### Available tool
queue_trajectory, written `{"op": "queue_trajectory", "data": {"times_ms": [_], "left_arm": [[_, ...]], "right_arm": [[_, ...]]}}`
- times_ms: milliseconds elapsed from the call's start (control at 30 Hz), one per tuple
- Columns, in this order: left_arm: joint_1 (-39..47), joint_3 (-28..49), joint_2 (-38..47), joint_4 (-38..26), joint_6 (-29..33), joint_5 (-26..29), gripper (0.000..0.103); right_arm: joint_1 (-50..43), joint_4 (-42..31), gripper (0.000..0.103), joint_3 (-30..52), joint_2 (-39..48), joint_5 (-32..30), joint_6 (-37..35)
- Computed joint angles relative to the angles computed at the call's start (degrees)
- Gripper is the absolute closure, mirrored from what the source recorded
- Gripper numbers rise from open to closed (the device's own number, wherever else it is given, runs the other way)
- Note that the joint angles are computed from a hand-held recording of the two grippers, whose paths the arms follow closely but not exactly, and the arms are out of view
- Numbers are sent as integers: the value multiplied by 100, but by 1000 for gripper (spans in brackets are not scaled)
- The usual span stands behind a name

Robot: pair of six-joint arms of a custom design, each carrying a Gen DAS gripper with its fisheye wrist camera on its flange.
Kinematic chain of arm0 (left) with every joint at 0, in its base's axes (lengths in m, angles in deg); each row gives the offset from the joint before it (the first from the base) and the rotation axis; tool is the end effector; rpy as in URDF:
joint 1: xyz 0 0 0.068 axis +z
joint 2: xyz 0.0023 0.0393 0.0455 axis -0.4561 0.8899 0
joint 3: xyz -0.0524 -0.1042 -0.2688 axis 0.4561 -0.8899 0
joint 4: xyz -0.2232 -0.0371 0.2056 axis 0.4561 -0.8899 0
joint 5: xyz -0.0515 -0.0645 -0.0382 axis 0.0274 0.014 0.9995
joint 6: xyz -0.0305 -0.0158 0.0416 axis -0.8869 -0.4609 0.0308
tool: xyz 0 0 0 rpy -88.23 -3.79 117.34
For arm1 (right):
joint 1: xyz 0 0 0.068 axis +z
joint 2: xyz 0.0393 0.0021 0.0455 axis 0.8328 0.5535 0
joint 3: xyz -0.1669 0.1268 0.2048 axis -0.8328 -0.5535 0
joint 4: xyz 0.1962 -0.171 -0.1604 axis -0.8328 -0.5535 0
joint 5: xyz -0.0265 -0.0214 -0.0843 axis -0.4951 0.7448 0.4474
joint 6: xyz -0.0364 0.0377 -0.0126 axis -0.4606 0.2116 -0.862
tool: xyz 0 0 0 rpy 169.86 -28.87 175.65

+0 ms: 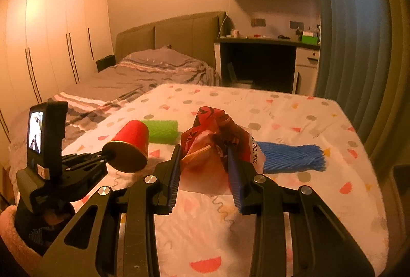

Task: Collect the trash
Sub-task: 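Grasp the red can-shaped cup with the left tool while the right tool holds the wrapper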

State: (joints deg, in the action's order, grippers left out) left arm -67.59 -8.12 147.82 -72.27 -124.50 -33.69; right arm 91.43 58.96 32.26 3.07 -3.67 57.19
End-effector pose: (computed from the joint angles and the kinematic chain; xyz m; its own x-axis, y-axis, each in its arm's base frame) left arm 0.2439 -0.1822 0.2118 -0.6264 -0.1459 -0.7657 -0.1469 0.9868 -0.0678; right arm 0.1896 0.1240 0.2593 -0.4642 -0.0885 -0.8813 -0.3295 0.9409 0.0791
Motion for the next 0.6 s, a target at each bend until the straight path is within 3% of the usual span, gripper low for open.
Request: {"op": "queue_trajectory", "data": {"times_ms": [300, 600], "left_arm": [[-1162, 101, -556, -430, -303, -784, 101], [-2199, 661, -125, -570, -462, -1257, 100]], "right_arm": [[193, -989, 68, -213, -1416, 358, 42], [-453, -2145, 68, -340, -2923, 206, -19]]}}
